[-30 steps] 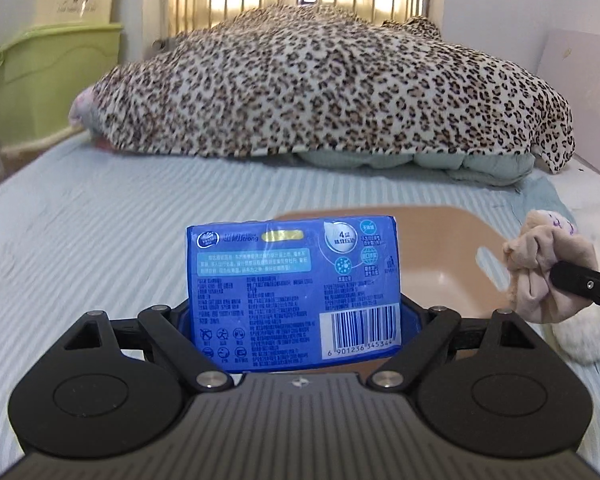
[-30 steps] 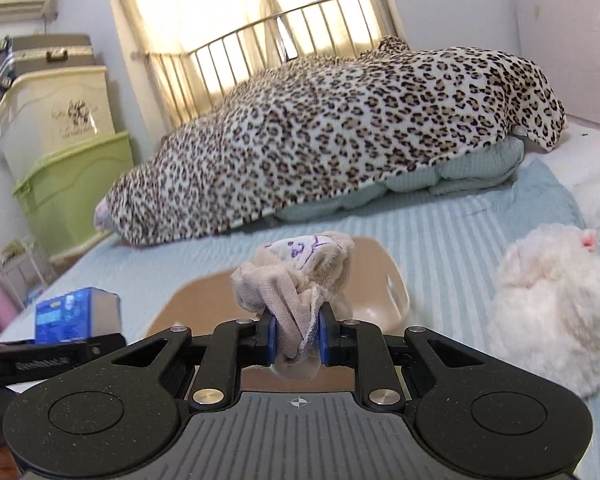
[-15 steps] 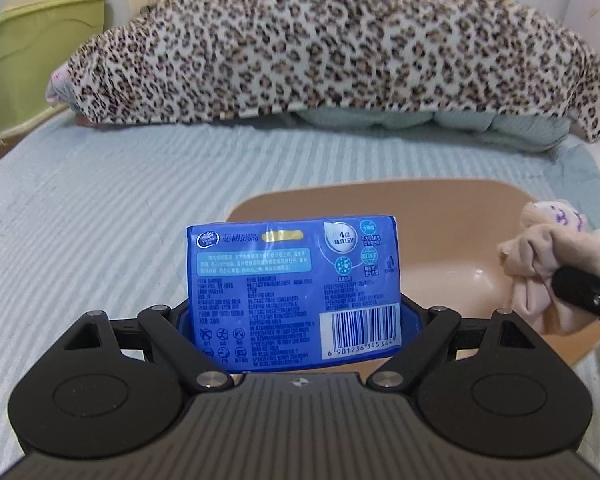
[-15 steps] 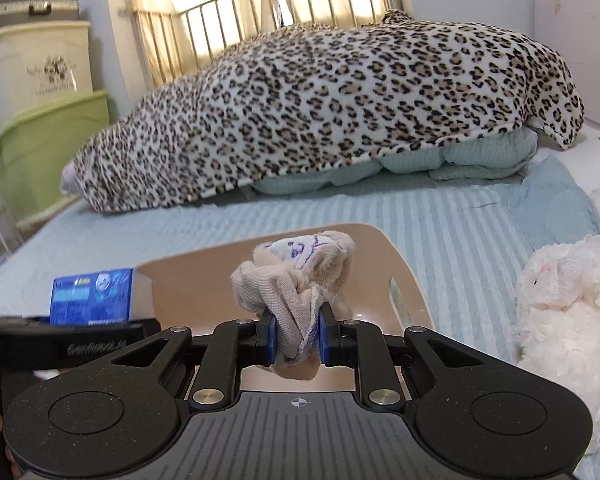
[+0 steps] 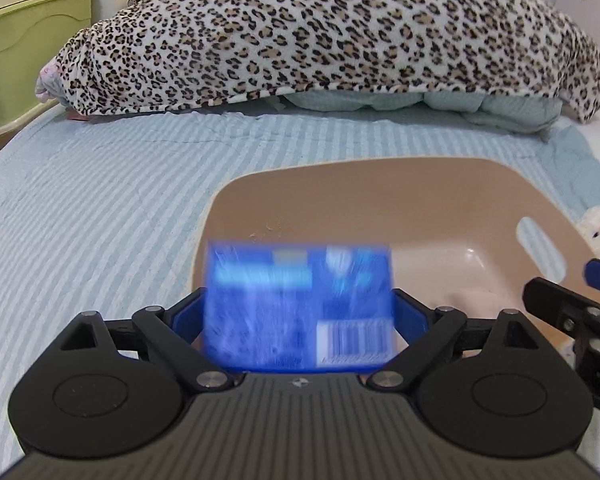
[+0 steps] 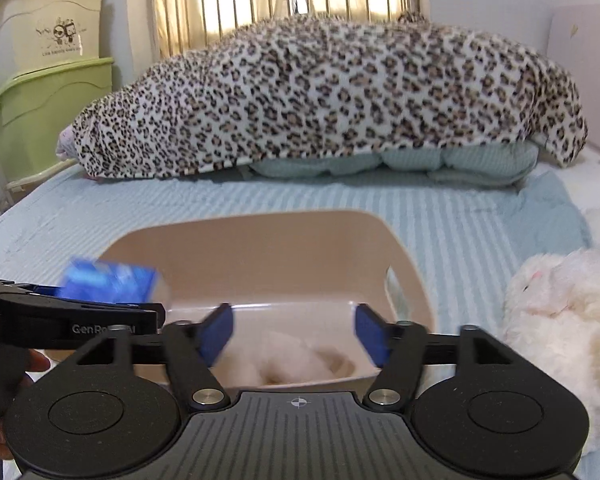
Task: Organize objects
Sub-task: 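Carry the blue box and sock over the basket and open both tools, then grasp the white-and-red plush with the left tool while the right tool grasps the herb bag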
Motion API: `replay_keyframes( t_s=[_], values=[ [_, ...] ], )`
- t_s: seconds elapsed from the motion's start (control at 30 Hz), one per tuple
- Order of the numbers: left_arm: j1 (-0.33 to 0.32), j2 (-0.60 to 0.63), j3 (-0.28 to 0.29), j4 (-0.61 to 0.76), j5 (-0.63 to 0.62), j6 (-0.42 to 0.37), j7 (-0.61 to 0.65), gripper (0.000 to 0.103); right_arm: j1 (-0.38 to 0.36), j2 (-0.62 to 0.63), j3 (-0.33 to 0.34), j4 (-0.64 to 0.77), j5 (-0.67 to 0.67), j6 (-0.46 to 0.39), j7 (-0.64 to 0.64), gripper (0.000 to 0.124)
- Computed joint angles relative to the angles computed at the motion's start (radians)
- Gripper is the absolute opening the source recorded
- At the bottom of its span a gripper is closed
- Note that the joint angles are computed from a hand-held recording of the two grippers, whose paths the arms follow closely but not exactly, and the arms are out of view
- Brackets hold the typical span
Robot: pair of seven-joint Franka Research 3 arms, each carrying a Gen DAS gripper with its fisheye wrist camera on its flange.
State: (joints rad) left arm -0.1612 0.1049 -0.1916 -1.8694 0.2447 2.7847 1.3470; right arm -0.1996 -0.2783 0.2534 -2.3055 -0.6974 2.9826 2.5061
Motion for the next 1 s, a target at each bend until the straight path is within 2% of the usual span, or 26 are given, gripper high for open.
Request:
replay_keyframes(
  t_s=[0.07, 0.13, 0.2, 0.53, 0.73, 1.0],
  values=[
    [-0.003, -0.030, 0.008, -0.025, 0.042, 0.018, -0.029, 0.095, 0.008, -0.039, -0.008, -0.017, 0.014, -0.006, -0.011, 0.081],
    [-0.002, -0.063, 0.013, -0.054, 0.083, 0.041, -0.053, 0.097, 0.016, -0.080, -0.015, -0.041, 0.052, -0.009, -0.034, 0.093],
    [0.002, -0.090, 0.013, -0.077, 0.091, 0.060, -0.058, 0.100, 0.021, -0.114, -0.014, -0.058, 0.098, -0.018, -0.068, 0.096],
    [0.002, -0.184, 0.017, -0.163, -0.022, 0.073, 0.052, 0.100, 0.039, -0.242, 0.010, -0.146, 0.287, -0.068, -0.224, 0.099],
    [-0.038, -0.275, 0.048, -0.281, -0.164, 0.053, 0.180, 0.100, 0.061, -0.330, 0.016, -0.224, 0.383, -0.129, -0.301, 0.100],
    [-0.097, -0.364, 0.080, -0.408, -0.267, 0.006, 0.281, 0.100, 0.090, -0.402, -0.002, -0.313, 0.484, -0.204, -0.357, 0.103]
  ],
)
